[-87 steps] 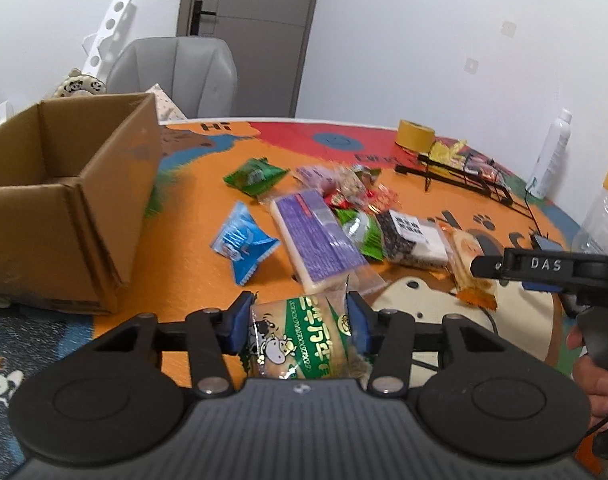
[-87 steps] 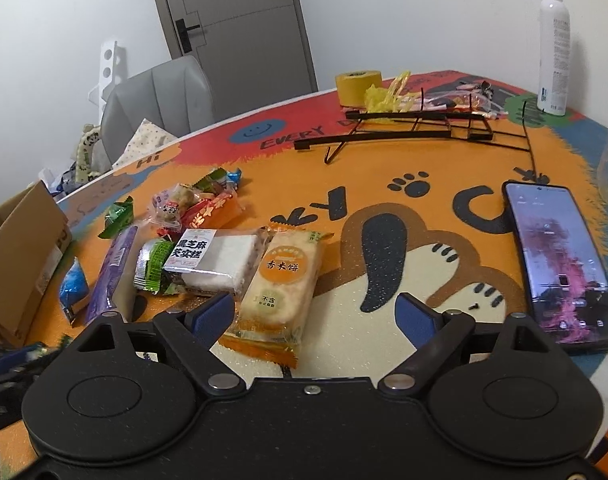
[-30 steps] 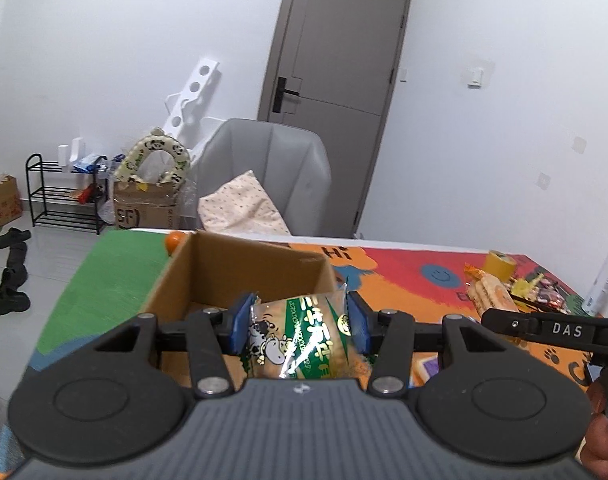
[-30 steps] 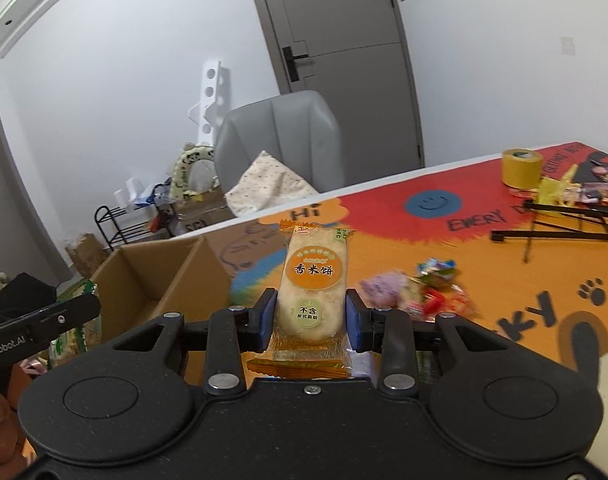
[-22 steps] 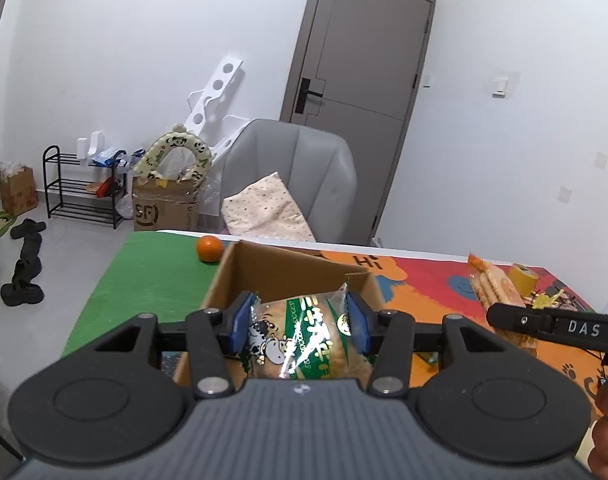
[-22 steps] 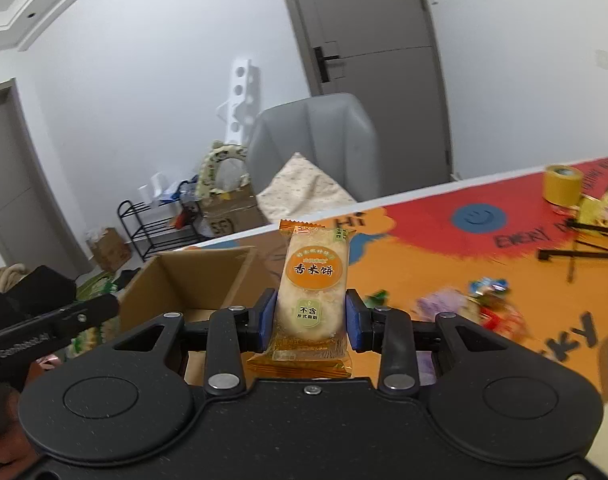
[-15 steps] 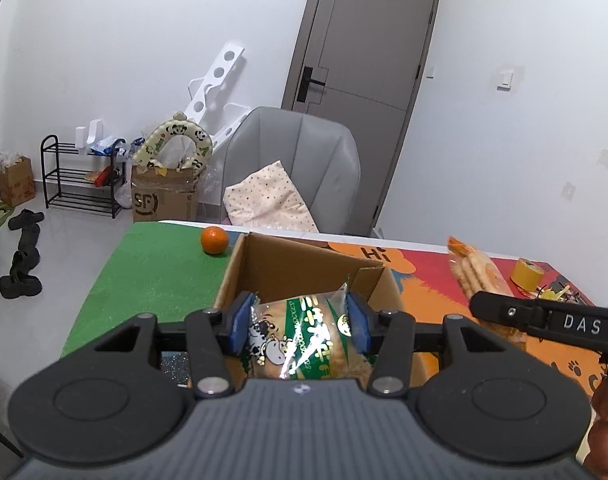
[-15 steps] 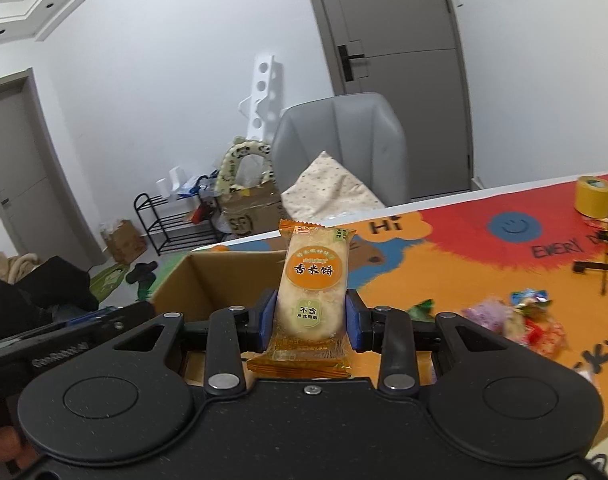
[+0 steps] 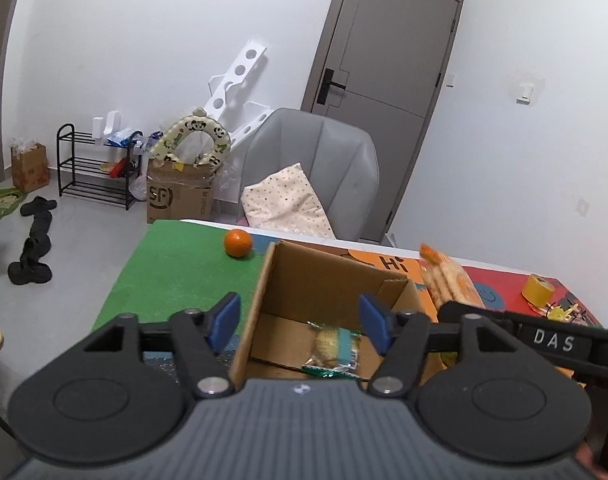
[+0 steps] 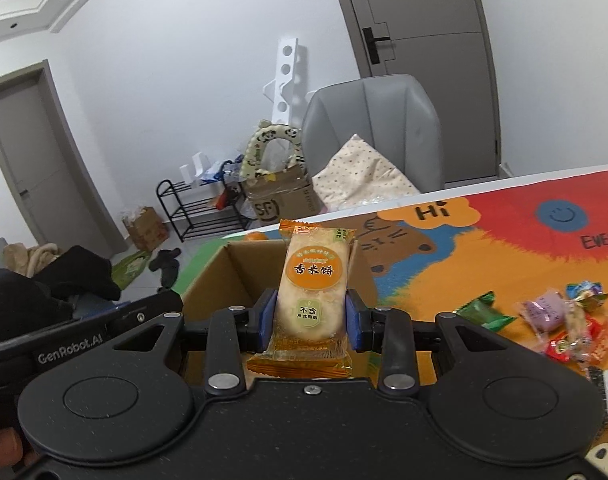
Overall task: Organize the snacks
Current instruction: 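Carry both snacks to the cardboard box and open left tool inside, then open right tool over the box while left tool returns to the snacks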
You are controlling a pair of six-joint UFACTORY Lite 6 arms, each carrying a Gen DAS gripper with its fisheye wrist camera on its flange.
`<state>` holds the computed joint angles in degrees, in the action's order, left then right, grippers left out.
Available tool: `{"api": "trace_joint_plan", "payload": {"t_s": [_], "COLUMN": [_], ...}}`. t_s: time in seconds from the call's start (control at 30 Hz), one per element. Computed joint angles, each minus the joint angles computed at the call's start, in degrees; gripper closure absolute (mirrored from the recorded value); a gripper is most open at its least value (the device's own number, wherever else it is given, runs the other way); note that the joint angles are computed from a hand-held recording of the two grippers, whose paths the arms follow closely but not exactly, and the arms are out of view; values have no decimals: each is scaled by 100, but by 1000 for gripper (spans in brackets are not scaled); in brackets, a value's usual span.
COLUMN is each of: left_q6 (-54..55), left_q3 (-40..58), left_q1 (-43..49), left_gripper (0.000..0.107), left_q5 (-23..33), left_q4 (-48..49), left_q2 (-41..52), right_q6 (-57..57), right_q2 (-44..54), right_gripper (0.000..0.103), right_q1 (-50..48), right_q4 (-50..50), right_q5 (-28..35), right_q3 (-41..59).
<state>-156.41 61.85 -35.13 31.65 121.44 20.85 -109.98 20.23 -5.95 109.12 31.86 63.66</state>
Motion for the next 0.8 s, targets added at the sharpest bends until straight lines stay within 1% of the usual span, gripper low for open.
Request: {"api": "trace_joint_plan", "payload": {"t_s": [0.07,0.13,0.17,0.2,0.37,0.43,0.5,0.6,0.7,0.8], "left_q6": [172,163,96,62,535,610,572,620,687,878], "left_q3": [-27,-110,-171,-205,-50,-23,-8,112,224,401], "left_q1": [-45,-85,-104,-135,-315,-393,-464,-643,-787,-964], "left_gripper": [28,24,20,19,14,13,12,12,12,12], "left_q5": [12,8,0,11,20,73,83,112,114,153], "left_q4": [-157,-115,-37,-6,-486,-590,-581,-665,-647,-768], "left_q2": [-74,-176,-233,-266,-249,-249,-234,-124,-2,160], "right_q6": [76,164,27,-76,273,175,115,145,-84,-179], "right_q2": [-31,-136,-200,-273,-299,-365,-450,-496,-559,-527], "right_gripper": [68,47,44,41,40,32,29,29,28,23], "right_q1": [-43,-110,-158,-245,-748,-931,-1131,-1476,-1820,-2150], "right_q4": [-197,-263,-135,-63,-403,-382,-418,-669,-679,-686], "right_q5": [249,248,271,297,311,286,276,362,437,490], "right_q3": [11,-40,-114,-197,-222,-319,-427,-520,-673,-711]}}
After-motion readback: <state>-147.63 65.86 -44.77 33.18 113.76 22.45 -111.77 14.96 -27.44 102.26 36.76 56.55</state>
